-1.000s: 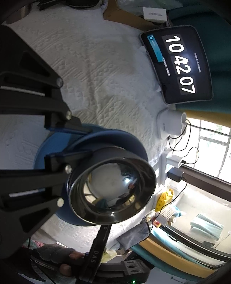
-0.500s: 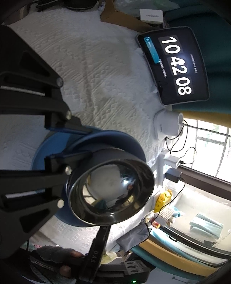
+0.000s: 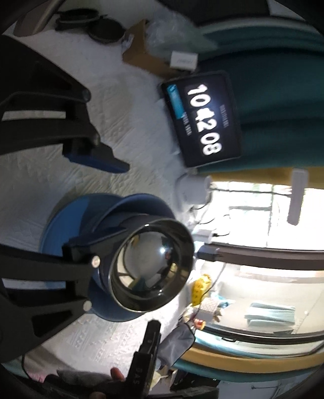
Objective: Organize plates and bowls
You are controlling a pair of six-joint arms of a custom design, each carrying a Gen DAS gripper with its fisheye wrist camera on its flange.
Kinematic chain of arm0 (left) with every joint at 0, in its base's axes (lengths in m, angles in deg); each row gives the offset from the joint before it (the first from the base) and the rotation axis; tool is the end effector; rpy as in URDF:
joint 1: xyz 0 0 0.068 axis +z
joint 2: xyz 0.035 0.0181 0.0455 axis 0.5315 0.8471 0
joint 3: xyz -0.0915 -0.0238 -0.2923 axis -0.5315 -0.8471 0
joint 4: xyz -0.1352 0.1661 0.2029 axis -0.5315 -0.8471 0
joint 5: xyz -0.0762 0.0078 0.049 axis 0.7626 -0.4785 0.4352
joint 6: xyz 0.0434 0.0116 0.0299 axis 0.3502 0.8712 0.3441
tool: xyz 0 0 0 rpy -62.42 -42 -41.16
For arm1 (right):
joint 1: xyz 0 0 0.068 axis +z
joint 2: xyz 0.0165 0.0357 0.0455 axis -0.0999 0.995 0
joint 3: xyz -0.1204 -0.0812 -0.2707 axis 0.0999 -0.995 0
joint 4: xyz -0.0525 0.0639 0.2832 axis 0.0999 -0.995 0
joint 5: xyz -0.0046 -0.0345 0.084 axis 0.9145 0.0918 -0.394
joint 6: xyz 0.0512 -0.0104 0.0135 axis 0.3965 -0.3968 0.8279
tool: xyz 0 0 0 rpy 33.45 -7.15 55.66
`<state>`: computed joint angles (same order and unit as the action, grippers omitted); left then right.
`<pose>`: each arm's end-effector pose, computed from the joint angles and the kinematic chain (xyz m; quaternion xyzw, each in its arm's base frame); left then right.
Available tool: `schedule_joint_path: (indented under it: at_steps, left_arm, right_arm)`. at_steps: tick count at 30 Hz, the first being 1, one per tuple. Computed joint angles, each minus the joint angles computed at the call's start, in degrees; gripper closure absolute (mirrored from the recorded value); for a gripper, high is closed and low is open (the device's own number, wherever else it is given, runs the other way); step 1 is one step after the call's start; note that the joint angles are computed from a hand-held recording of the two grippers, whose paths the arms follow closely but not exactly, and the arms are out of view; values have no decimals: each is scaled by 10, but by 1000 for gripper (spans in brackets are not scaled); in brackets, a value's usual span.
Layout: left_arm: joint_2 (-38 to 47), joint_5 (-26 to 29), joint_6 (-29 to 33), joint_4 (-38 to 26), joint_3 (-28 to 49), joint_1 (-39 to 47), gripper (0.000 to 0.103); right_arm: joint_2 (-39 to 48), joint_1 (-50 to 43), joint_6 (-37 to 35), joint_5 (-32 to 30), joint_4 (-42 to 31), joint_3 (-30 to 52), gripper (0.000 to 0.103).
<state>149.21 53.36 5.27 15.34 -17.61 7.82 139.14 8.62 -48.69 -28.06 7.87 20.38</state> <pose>0.2388 -0.0981 0.1832 0.0342 0.8841 -0.0391 0.4645 0.2792 0.0730 0.2295 -0.0528 0.9192 0.0963 0.3782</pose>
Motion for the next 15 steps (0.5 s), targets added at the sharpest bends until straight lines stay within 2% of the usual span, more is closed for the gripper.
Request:
schedule_joint_path:
  at_steps: [5, 8, 11, 15]
  left_arm:
    - [-63, -82, -13, 78, -78, -61, 52]
    - [-103, -175, -21, 152, -139, -136, 49]
    - [-133, -249, -34, 184, -179, -220, 39]
    - [-135, -375, -27, 233, -208, -345, 36]
  right_arm:
    - [-91, 23, -13, 77, 51, -76, 46]
    - [-146, 44, -25, 119, 81, -121, 43]
    - [-218, 81, -39, 182, 107, -174, 41]
    - [-302, 130, -44, 244, 111, -224, 38]
